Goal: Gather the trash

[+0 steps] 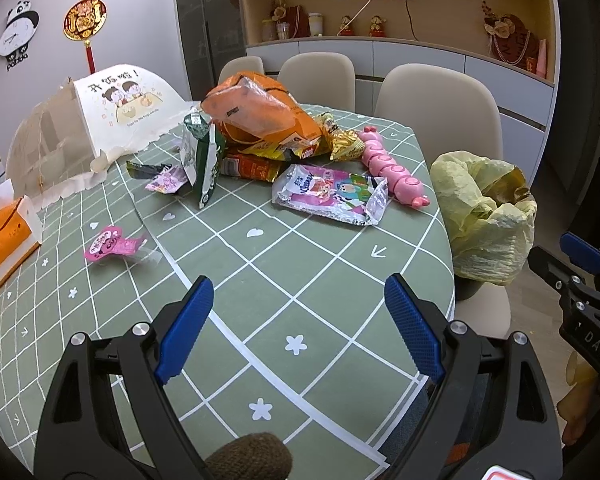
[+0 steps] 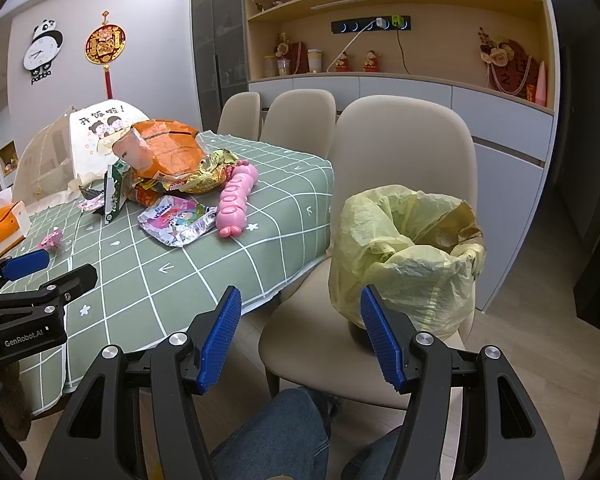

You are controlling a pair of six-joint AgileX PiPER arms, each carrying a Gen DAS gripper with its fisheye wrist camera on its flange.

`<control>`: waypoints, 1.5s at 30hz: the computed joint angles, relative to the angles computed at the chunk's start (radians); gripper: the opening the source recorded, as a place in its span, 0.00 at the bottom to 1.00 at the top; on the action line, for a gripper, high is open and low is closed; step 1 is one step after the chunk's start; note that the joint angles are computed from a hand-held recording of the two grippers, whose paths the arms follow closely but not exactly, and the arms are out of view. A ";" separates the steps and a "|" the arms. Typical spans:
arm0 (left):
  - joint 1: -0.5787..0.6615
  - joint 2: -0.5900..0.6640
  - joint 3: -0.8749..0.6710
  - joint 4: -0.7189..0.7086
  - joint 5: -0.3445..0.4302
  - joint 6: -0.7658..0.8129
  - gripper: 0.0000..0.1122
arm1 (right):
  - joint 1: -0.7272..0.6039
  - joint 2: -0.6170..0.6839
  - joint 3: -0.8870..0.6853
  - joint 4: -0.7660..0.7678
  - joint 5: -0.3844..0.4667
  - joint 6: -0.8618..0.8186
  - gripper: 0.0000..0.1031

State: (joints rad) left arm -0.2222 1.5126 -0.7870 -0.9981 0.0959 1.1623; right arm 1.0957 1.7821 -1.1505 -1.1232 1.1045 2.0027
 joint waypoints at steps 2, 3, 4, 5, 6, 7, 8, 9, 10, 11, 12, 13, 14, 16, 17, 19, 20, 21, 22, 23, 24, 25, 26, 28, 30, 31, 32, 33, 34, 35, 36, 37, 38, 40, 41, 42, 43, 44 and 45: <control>0.006 0.013 -0.016 0.102 0.013 -0.108 0.74 | -0.011 -0.002 0.006 -0.005 -0.002 -0.005 0.57; 0.010 0.021 -0.026 0.131 0.019 -0.139 0.74 | -0.019 -0.002 0.008 -0.008 -0.005 -0.012 0.57; 0.012 0.025 -0.032 0.144 0.022 -0.152 0.74 | -0.029 -0.001 0.008 -0.010 -0.008 -0.020 0.57; 0.015 0.029 -0.040 0.174 0.027 -0.184 0.74 | -0.038 -0.001 0.007 -0.011 -0.013 -0.029 0.57; 0.021 0.034 -0.051 0.210 0.036 -0.224 0.74 | -0.056 -0.004 0.007 -0.014 -0.027 -0.044 0.57; 0.034 0.044 -0.073 0.271 0.055 -0.293 0.74 | -0.069 -0.005 0.007 -0.016 -0.037 -0.054 0.57; 0.053 0.056 -0.099 0.331 0.073 -0.370 0.74 | -0.089 -0.009 0.005 -0.020 -0.054 -0.069 0.57; 0.064 0.063 -0.113 0.357 0.082 -0.407 0.74 | -0.105 -0.011 0.004 -0.024 -0.070 -0.079 0.57; 0.087 0.077 -0.139 0.405 0.099 -0.473 0.74 | -0.132 -0.016 0.002 -0.035 -0.104 -0.095 0.57; 0.106 0.091 -0.164 0.468 0.114 -0.549 0.74 | -0.152 -0.018 -0.002 -0.042 -0.132 -0.107 0.57; 0.121 0.101 -0.181 0.505 0.123 -0.594 0.74 | -0.173 -0.016 -0.011 -0.044 -0.162 -0.126 0.57; 0.147 0.117 -0.208 0.545 0.138 -0.645 0.74 | -0.205 -0.011 -0.030 -0.042 -0.212 -0.163 0.57; 0.169 0.131 -0.232 0.572 0.148 -0.679 0.74 | -0.220 -0.005 -0.047 -0.037 -0.237 -0.191 0.57; 0.208 0.157 -0.272 0.649 0.148 -0.774 0.74 | -0.258 0.028 -0.110 -0.007 -0.297 -0.290 0.57; 0.225 0.170 -0.292 0.693 0.152 -0.824 0.74 | -0.265 0.043 -0.136 0.004 -0.309 -0.322 0.57; 0.266 0.212 -0.352 0.693 0.197 -0.834 0.74 | -0.282 0.080 -0.197 0.032 -0.343 -0.401 0.57; 0.283 0.228 -0.376 0.672 0.220 -0.819 0.75 | -0.289 0.098 -0.224 0.047 -0.359 -0.435 0.57; 0.307 0.253 -0.409 0.637 0.252 -0.793 0.75 | -0.297 0.111 -0.246 0.065 -0.377 -0.472 0.57; 0.321 0.269 -0.431 0.617 0.274 -0.777 0.77 | -0.306 0.129 -0.275 0.091 -0.396 -0.523 0.57; 0.337 0.284 -0.451 0.586 0.302 -0.751 0.77 | -0.313 0.148 -0.306 0.117 -0.406 -0.575 0.57; 0.354 0.299 -0.472 0.551 0.333 -0.721 0.78 | -0.319 0.160 -0.326 0.136 -0.412 -0.611 0.57; 0.378 0.319 -0.501 0.497 0.382 -0.674 0.79 | -0.327 0.178 -0.355 0.166 -0.421 -0.665 0.57; 0.393 0.335 -0.525 0.463 0.419 -0.644 0.80 | -0.333 0.189 -0.374 0.190 -0.429 -0.706 0.57; 0.409 0.363 -0.572 0.450 0.485 -0.623 0.82 | -0.345 0.210 -0.406 0.231 -0.445 -0.775 0.57; 0.398 0.383 -0.606 0.523 0.492 -0.684 0.82 | -0.355 0.219 -0.413 0.253 -0.459 -0.804 0.57; 0.393 0.399 -0.629 0.564 0.501 -0.720 0.82 | -0.362 0.223 -0.416 0.265 -0.470 -0.815 0.57; 0.391 0.417 -0.655 0.584 0.515 -0.744 0.82 | -0.366 0.226 -0.417 0.274 -0.477 -0.824 0.57; 0.389 0.433 -0.678 0.606 0.522 -0.780 0.82 | -0.370 0.228 -0.417 0.285 -0.481 -0.833 0.57; 0.385 0.442 -0.690 0.620 0.518 -0.803 0.82 | -0.372 0.229 -0.416 0.291 -0.483 -0.841 0.57; 0.382 0.452 -0.703 0.633 0.510 -0.822 0.82 | -0.373 0.231 -0.416 0.300 -0.484 -0.855 0.57; 0.378 0.464 -0.719 0.650 0.498 -0.843 0.81 | -0.374 0.231 -0.416 0.306 -0.485 -0.866 0.57; 0.371 0.481 -0.742 0.681 0.484 -0.876 0.79 | -0.377 0.232 -0.419 0.320 -0.488 -0.888 0.57; 0.367 0.500 -0.769 0.704 0.481 -0.899 0.77 | -0.382 0.233 -0.423 0.344 -0.496 -0.920 0.57; 0.370 0.547 -0.843 0.662 0.521 -0.865 0.71 | -0.401 0.235 -0.437 0.439 -0.530 -1.027 0.57; 0.378 0.569 -0.881 0.596 0.554 -0.797 0.71 | -0.412 0.241 -0.451 0.506 -0.547 -1.100 0.57; 0.382 0.583 -0.908 0.520 0.589 -0.711 0.71 | -0.417 0.248 -0.466 0.534 -0.553 -1.140 0.57; 0.382 0.591 -0.925 0.463 0.614 -0.635 0.71 | -0.425 0.264 -0.500 0.587 -0.548 -1.211 0.57; 0.377 0.594 -0.933 0.411 0.625 -0.557 0.71 | -0.430 0.284 -0.542 0.637 -0.536 -1.275 0.57; 0.371 0.593 -0.936 0.385 0.623 -0.512 0.71 | -0.439 0.313 -0.602 0.702 -0.513 -1.360 0.57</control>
State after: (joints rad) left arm 0.1491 2.1061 -1.7226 -0.6130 0.7191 0.6506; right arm 0.6572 2.0952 -1.7529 -0.4213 0.5915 0.6423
